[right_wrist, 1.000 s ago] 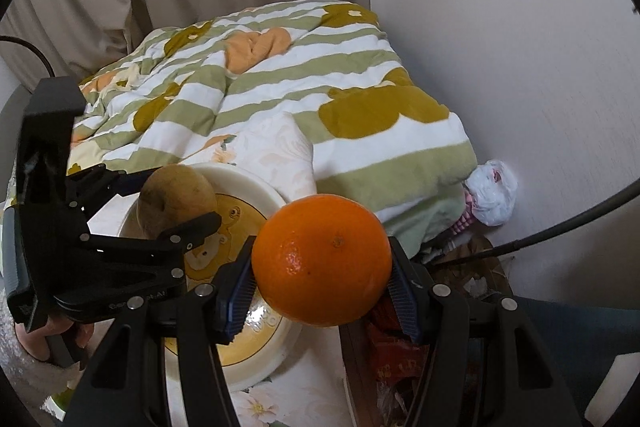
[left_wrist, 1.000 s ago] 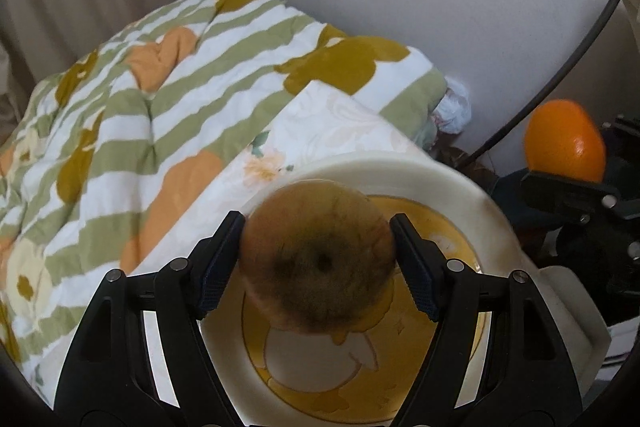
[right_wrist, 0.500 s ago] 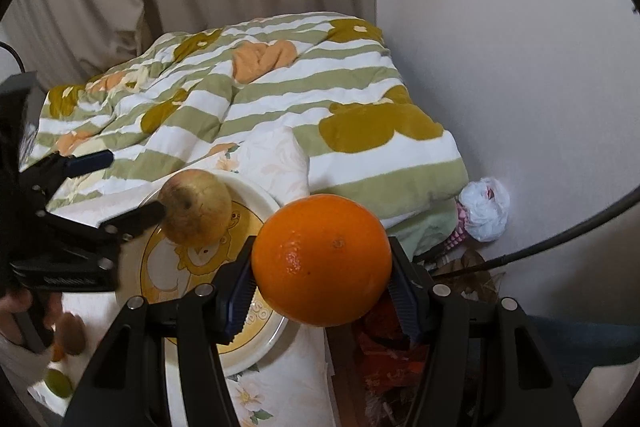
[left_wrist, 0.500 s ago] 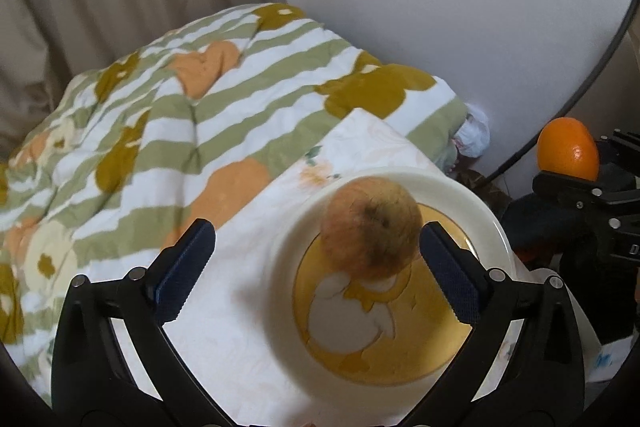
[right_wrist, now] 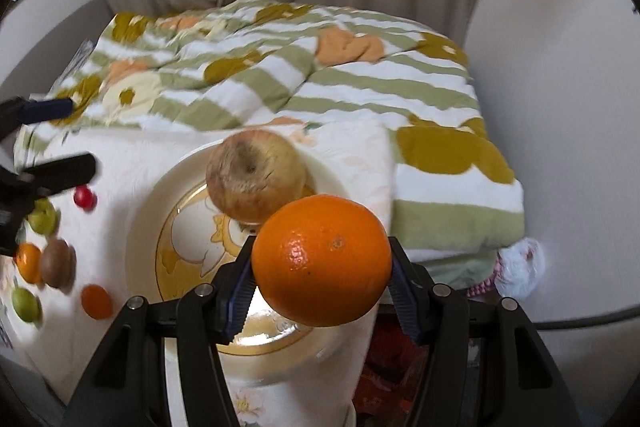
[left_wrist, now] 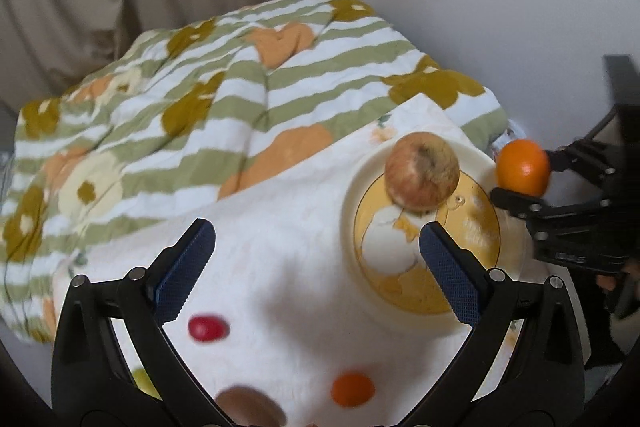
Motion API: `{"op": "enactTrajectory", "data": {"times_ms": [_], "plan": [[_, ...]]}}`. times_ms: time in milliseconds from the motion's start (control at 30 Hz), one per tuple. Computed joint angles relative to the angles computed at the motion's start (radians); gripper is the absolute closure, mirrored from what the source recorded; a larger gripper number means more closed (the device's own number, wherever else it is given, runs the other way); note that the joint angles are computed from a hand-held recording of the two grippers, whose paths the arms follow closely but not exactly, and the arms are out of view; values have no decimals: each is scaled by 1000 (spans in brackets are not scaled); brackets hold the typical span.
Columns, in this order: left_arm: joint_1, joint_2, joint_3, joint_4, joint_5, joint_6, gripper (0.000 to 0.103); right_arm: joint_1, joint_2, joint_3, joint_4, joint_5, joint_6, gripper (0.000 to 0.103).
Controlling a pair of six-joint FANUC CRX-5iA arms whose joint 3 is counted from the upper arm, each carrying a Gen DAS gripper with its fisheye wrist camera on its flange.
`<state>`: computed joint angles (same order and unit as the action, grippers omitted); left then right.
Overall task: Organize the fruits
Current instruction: 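Lower the held orange onto the plate beside the apple and open the right tool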
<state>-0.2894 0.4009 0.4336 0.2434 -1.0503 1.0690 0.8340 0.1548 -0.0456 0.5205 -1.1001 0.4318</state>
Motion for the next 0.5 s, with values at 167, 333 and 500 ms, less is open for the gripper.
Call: {"op": "enactTrajectory", "data": {"times_ms": [167, 333, 500], "plan": [[14, -60, -58, -60, 0, 79, 0, 1, 25, -18, 17, 26, 5, 47], [28, -104, -110, -89, 9, 131, 0, 8, 39, -34, 55, 35, -14, 47], [34, -141, -154, -114, 20, 167, 0, 1, 45, -41, 50, 56, -2, 47]]}}
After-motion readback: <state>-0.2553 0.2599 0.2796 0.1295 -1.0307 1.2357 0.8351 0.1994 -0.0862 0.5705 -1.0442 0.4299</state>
